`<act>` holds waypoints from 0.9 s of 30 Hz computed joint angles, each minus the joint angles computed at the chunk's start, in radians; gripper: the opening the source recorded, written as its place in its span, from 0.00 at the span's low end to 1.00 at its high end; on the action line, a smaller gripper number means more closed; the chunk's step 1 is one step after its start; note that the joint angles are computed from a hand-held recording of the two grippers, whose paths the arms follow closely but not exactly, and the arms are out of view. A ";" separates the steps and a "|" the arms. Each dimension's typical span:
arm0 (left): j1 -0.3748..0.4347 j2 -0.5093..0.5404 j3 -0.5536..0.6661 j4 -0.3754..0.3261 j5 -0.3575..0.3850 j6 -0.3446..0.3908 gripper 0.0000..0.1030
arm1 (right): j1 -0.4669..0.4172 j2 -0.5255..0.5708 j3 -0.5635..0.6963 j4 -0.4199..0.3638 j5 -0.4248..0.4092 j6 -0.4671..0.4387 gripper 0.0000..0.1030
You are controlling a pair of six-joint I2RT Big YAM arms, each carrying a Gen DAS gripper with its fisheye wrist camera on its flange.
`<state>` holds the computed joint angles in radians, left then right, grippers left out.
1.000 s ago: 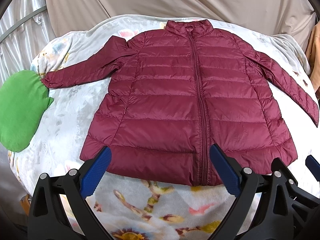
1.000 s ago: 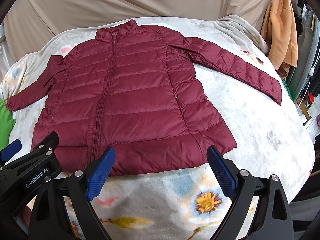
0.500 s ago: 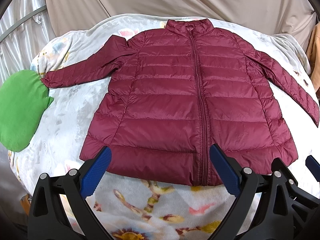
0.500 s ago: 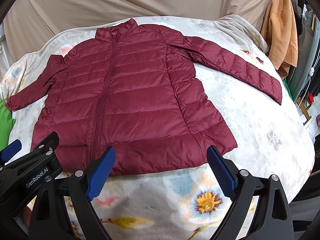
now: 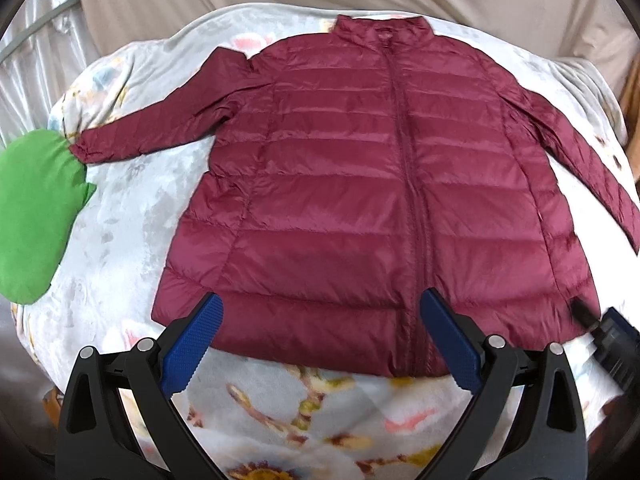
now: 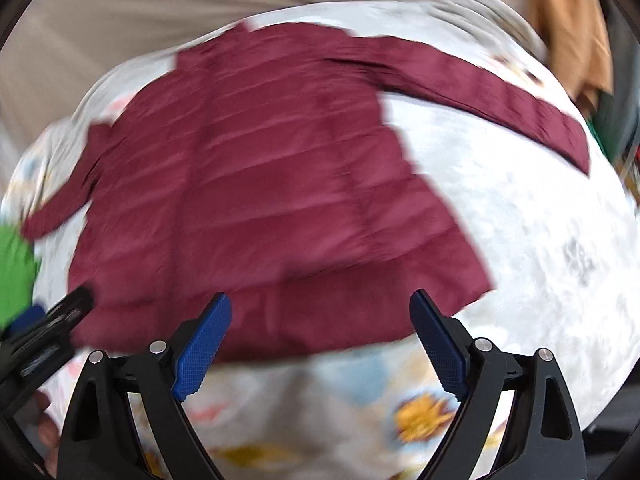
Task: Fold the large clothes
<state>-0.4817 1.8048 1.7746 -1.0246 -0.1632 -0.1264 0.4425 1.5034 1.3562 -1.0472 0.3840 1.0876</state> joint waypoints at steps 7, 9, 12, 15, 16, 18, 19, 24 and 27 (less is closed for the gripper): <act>0.048 0.101 0.147 -0.056 -0.048 -0.073 0.94 | -0.376 -0.274 -0.342 0.245 -0.007 0.067 0.85; 0.059 0.135 0.197 -0.076 -0.051 -0.081 0.94 | -0.491 -0.307 -0.397 0.316 -0.009 0.062 0.86; 0.075 0.189 0.278 -0.110 -0.043 -0.083 0.94 | -0.683 -0.307 -0.449 0.410 -0.046 0.030 0.86; 0.085 0.239 0.356 -0.144 -0.045 -0.107 0.94 | -0.770 -0.281 -0.471 0.474 -0.080 0.056 0.86; 0.087 0.251 0.377 -0.153 -0.043 -0.117 0.94 | -0.797 -0.267 -0.480 0.498 -0.098 0.081 0.86; 0.092 0.279 0.422 -0.170 -0.035 -0.133 0.94 | -0.827 -0.229 -0.476 0.520 -0.132 0.116 0.80; 0.094 0.285 0.431 -0.174 -0.036 -0.136 0.93 | -0.833 -0.211 -0.474 0.531 -0.144 0.138 0.75; 0.104 0.318 0.485 -0.177 -0.017 -0.142 0.93 | -0.826 -0.161 -0.423 0.633 -0.194 0.116 0.09; 0.109 0.329 0.506 -0.165 -0.018 -0.135 0.93 | -0.740 -0.133 -0.303 0.711 -0.155 -0.032 0.08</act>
<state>-0.3730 2.1333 2.2801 -1.1892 -0.1808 -0.2614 -0.2976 1.3704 1.0534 -0.3359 0.2294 1.0559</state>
